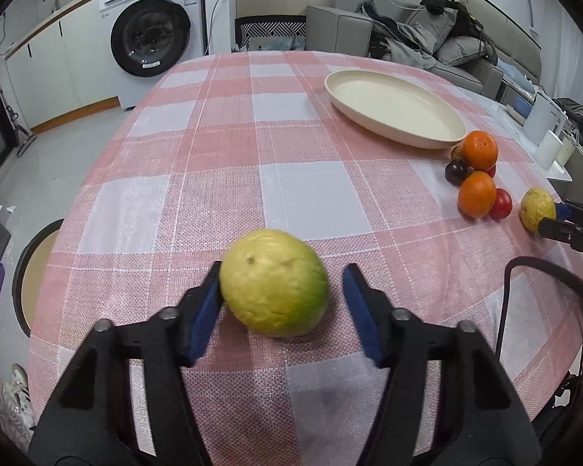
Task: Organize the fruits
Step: 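Grasp a yellow-green citrus with the left tool while the right tool grasps another, then carry both citruses onto the cream plate and open both tools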
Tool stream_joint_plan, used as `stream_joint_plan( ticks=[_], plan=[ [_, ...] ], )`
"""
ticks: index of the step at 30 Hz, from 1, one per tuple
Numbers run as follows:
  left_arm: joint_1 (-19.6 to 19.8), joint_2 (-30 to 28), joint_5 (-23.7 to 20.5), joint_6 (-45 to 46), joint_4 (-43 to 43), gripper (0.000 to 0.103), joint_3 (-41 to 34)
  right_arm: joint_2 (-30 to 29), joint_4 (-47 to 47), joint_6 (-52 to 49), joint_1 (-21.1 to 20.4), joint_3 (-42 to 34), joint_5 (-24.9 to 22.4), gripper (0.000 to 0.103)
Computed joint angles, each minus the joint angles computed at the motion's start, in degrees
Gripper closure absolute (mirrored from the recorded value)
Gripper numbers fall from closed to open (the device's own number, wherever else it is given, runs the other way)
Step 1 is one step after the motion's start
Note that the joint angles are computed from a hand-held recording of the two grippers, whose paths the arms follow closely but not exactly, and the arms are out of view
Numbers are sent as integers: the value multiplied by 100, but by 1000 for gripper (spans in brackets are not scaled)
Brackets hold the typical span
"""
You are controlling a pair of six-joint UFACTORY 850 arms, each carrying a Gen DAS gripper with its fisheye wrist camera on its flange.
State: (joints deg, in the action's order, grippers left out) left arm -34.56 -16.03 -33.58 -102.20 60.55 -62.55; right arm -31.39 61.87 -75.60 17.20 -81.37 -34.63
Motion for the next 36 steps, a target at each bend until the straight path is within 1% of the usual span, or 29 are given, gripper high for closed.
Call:
stream_joint_plan(
  ticks=[3, 4, 5, 10, 18, 23, 26, 30, 32, 36],
  plan=[
    [34, 2, 88, -23, 4, 57, 7, -32, -89, 116, 20, -21, 47, 49],
    [31, 3, 102, -30, 28, 57, 9, -46, -140, 189, 26, -34, 59, 54],
    [25, 4, 113, -52, 73, 57, 9, -44, -142, 198, 31, -27, 86, 55],
    [-35, 28, 112, -351, 480, 58, -9, -28, 27, 49, 14, 4, 31, 55],
    [-72, -75, 245, -872, 1307, 58, -274, 187, 762, -705, -5, 235, 98, 55],
    [-75, -307, 267, -894, 1625, 58, -653, 246, 1242, -1050, -9, 271, 177, 55],
    [-60, -435, 304, -1076, 1921, 58, -862, 273, 1584, -1237, 0, 273, 223, 55],
    [-44, -637, 301, -1127, 2167, 58, -1167, 221, 1904, -1324, 41, 156, 358, 55],
    [-37, -730, 262, -1136, 2269, 58, -1293, 169, 2066, -1381, 44, 78, 327, 55],
    [35, -890, 372, -1241, 2441, 58, -1499, 49, 2277, -1401, 70, -121, 337, 55]
  ],
)
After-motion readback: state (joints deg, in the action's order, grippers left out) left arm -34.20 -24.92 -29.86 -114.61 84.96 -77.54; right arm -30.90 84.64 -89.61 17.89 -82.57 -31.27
